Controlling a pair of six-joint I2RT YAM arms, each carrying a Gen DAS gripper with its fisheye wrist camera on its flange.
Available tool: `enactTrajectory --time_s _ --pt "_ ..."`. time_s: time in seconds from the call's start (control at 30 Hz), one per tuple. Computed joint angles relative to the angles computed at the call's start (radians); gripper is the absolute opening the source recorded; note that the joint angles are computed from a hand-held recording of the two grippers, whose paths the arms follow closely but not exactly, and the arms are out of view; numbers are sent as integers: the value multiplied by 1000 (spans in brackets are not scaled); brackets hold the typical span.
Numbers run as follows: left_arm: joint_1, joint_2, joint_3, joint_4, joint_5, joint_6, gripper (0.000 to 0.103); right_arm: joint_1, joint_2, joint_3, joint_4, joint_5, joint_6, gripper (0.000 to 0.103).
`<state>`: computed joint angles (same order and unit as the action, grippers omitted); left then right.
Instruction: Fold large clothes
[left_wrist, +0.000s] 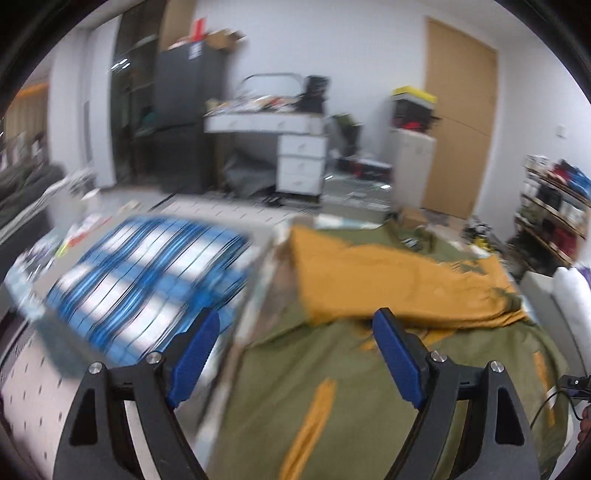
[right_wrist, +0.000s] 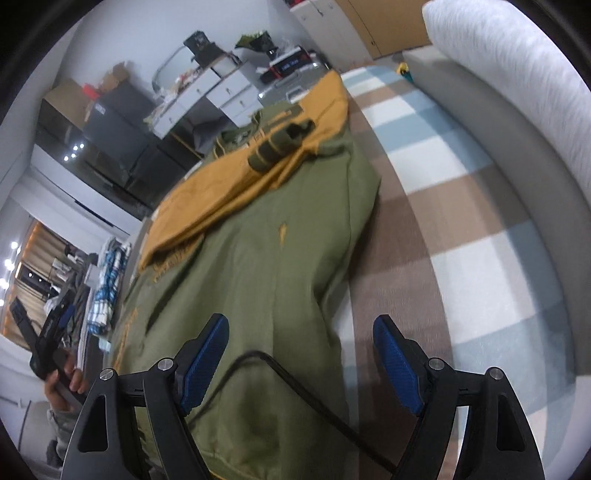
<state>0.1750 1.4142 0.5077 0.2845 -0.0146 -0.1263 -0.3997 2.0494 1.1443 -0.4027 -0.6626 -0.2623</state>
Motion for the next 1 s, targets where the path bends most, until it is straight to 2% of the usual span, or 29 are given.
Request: enactTrajectory --time_s 0.13,0.2,0.27,0.47,0.67,0.87,1.0 --pt "28 -38 -83 -5 -7 -29 82 10 -2 -19 -2 16 -6 80" --pt "39 -95 -116 -44 -9 -38 82 4 -47 -54 10 19 -18 80" --pt "33 -111 -150 -32 -2 -61 82 -20 -97 -92 17 5 -38 80" --pt "97 -200 -214 -75 63 -33 82 -85 -182 -192 5 20 -105 80" --pt "226 -344 -283 -127 154 46 82 -147 -261 -267 7 11 -139 80" --pt "305 -341 -328 -68 235 72 82 -329 -399 -308 27 49 -185 80" --pt "288 -298 -332 -15 246 73 82 -534 -501 -286 27 -16 -203 80"
